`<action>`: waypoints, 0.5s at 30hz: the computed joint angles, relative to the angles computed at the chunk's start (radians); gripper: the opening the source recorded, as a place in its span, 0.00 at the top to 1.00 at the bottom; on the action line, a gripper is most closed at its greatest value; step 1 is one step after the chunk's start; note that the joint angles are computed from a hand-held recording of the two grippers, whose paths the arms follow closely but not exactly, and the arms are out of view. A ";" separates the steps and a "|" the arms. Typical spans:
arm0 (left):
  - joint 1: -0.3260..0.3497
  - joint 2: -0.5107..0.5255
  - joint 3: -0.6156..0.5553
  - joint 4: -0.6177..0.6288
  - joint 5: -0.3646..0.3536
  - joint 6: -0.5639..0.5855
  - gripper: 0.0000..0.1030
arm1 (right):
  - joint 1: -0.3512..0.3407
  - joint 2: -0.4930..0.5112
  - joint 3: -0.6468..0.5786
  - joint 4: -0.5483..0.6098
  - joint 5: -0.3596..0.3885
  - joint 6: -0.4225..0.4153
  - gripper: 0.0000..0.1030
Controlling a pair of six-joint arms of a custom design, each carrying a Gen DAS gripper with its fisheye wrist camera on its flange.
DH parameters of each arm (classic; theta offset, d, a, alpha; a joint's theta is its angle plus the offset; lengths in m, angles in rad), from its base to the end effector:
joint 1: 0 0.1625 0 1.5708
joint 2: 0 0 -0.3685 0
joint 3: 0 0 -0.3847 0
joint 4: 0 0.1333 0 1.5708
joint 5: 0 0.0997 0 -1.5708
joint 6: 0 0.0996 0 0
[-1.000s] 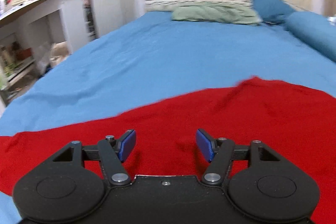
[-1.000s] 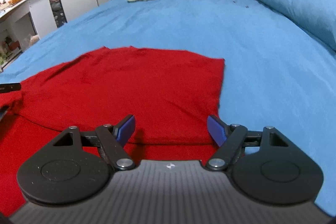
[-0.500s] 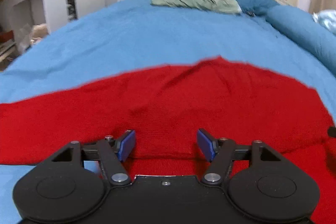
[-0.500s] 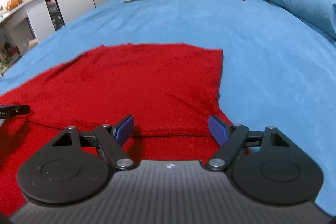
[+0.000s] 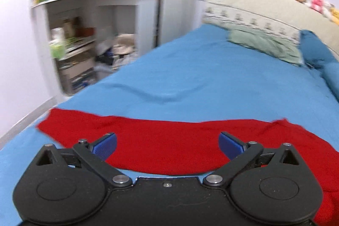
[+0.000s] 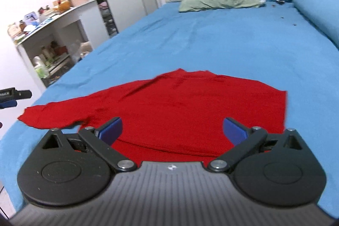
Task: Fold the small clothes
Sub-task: 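Grasp the sweater side edge with the left gripper and lift it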
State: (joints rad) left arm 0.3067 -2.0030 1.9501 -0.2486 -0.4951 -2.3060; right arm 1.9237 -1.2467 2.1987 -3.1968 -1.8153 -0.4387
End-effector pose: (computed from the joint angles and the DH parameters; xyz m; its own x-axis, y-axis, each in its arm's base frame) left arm -0.1375 -0.2753 0.4082 -0.6510 -0.5405 -0.5330 0.2978 0.4640 -0.8343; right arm 0.2679 -0.4115 0.1852 -0.7568 -0.4867 0.4363 -0.6534 0.5815 -0.4847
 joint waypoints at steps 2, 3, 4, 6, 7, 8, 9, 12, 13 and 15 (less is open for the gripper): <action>0.010 -0.069 0.003 0.075 -0.026 -0.091 0.00 | 0.015 0.019 -0.007 -0.004 -0.002 0.002 0.00; 0.022 -0.111 0.009 0.105 -0.031 -0.139 0.00 | 0.019 0.027 -0.008 -0.009 -0.005 0.001 0.00; 0.036 -0.142 0.012 0.133 -0.031 -0.188 0.00 | 0.021 0.033 -0.010 -0.008 -0.004 0.002 0.00; 0.088 -0.213 0.025 0.187 -0.015 -0.280 0.03 | 0.011 0.035 -0.006 -0.001 0.010 0.010 0.00; 0.121 -0.244 0.025 0.198 0.000 -0.302 0.07 | 0.006 0.035 -0.004 0.005 0.016 0.016 0.00; 0.165 -0.272 0.031 0.190 0.027 -0.307 0.08 | 0.002 0.041 -0.007 0.008 0.019 0.022 0.00; 0.209 -0.296 0.036 0.163 0.064 -0.285 0.08 | -0.004 0.042 -0.006 0.011 0.020 0.027 0.00; 0.366 -0.337 0.065 0.007 0.202 -0.144 0.16 | -0.019 0.046 -0.005 0.013 0.012 0.025 0.00; 0.399 -0.351 0.080 -0.049 0.231 -0.093 0.23 | -0.022 0.049 -0.005 0.009 0.008 0.023 0.00; 0.470 -0.330 0.095 -0.102 0.285 -0.073 0.33 | -0.029 0.051 -0.003 0.002 0.002 0.022 0.00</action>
State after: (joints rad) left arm 0.7764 -2.3328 2.0451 -0.3509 -0.2103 -2.3795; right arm 1.8946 -1.1953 2.1956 -3.1945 -1.8134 -0.4166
